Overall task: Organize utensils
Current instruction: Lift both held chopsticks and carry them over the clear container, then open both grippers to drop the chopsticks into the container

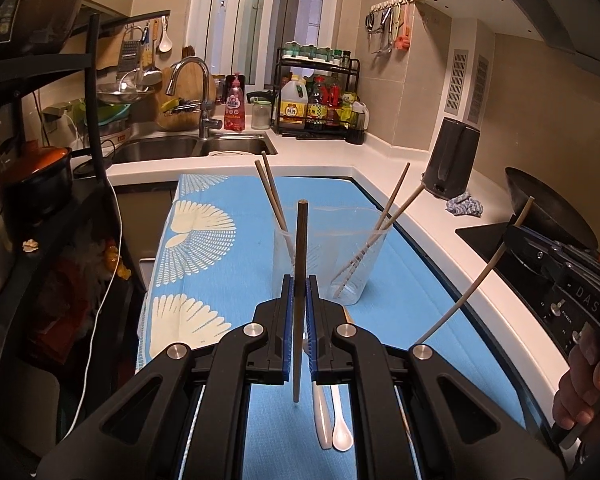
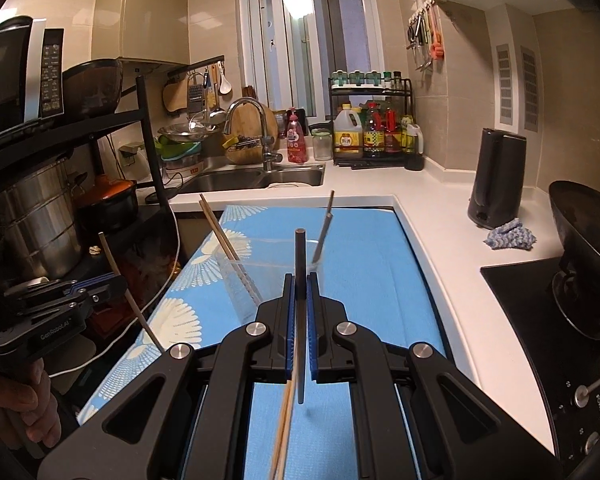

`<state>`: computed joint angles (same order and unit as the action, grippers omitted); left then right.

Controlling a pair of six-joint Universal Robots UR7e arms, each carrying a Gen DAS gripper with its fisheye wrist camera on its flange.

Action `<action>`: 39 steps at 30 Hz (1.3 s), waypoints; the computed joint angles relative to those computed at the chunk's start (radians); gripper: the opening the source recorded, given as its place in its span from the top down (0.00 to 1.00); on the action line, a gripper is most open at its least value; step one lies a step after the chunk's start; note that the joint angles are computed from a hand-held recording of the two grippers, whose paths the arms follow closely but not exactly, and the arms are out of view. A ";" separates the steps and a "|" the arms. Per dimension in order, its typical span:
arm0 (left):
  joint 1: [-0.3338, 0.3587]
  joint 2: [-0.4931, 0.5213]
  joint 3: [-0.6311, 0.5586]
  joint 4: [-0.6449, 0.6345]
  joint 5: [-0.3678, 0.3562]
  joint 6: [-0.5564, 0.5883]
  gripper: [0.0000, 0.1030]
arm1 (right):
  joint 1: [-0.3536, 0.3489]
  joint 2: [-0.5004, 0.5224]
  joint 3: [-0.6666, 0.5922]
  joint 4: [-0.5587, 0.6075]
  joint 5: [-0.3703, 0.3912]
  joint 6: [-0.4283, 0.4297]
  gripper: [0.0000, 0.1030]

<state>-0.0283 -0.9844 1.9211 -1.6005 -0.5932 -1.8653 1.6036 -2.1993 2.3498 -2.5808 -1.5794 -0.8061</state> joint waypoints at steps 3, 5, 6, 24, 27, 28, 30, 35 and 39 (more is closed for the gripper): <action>0.017 -0.022 -0.018 0.001 0.019 0.041 0.94 | 0.057 0.045 -0.035 -0.008 -0.016 0.027 0.95; 0.029 -0.038 -0.029 -0.016 0.040 0.082 0.94 | 0.089 0.074 -0.068 0.002 -0.005 0.054 0.95; 0.035 -0.047 -0.036 -0.029 0.052 0.108 0.94 | 0.107 0.092 -0.084 -0.001 -0.004 0.063 0.95; 0.203 0.011 -0.078 -0.478 0.298 0.598 0.94 | 0.204 0.433 -0.197 -0.300 -0.033 0.110 0.95; 0.238 0.036 -0.063 -0.552 0.257 0.660 0.94 | 0.171 0.450 -0.174 -0.301 -0.036 0.089 0.95; 0.246 0.042 -0.060 -0.561 0.245 0.669 0.94 | 0.165 0.455 -0.171 -0.298 -0.042 0.084 0.95; 0.258 0.055 -0.054 -0.589 0.224 0.699 0.94 | 0.157 0.463 -0.161 -0.293 -0.056 0.071 0.95; 0.270 0.069 -0.046 -0.589 0.185 0.712 0.94 | 0.163 0.472 -0.150 -0.278 -0.129 0.070 0.91; 0.251 0.058 -0.048 -0.517 0.201 0.652 0.81 | 0.171 0.451 -0.138 -0.299 -0.151 0.061 0.62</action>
